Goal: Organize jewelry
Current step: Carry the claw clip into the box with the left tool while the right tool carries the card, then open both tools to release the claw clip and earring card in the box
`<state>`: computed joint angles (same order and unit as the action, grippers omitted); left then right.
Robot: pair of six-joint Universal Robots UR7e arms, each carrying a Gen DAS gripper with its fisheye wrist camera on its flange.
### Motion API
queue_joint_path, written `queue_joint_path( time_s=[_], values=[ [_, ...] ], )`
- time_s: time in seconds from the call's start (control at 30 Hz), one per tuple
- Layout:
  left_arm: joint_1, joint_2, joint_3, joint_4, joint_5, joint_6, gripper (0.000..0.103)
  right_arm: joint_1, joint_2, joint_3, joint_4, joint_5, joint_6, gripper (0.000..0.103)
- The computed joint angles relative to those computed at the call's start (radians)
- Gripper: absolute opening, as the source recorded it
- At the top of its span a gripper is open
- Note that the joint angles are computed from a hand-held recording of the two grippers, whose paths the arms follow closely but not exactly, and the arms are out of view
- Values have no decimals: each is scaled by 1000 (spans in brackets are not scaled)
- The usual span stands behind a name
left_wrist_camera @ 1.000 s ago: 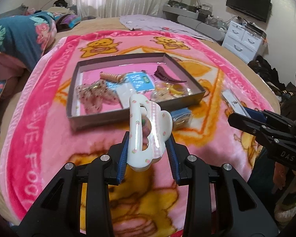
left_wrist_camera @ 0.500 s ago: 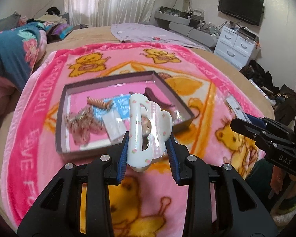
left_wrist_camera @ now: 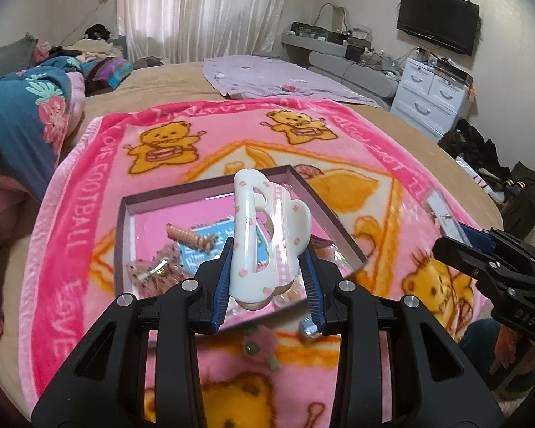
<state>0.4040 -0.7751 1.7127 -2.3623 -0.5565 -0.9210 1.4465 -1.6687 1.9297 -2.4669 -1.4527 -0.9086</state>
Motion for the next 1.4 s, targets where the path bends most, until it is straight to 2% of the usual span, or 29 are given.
queue_joint_path(
  time_s=[0.4, 0.7, 1.4],
  values=[
    [47, -38, 20, 38, 30, -53, 28, 70, 97, -56, -21, -27, 29, 38],
    [87, -46, 47, 36, 4, -81, 28, 112, 195, -114, -19, -71, 46, 38],
    [144, -2, 42, 28, -58, -74, 28, 62, 308, -144, -67, -182, 60, 38]
  ],
)
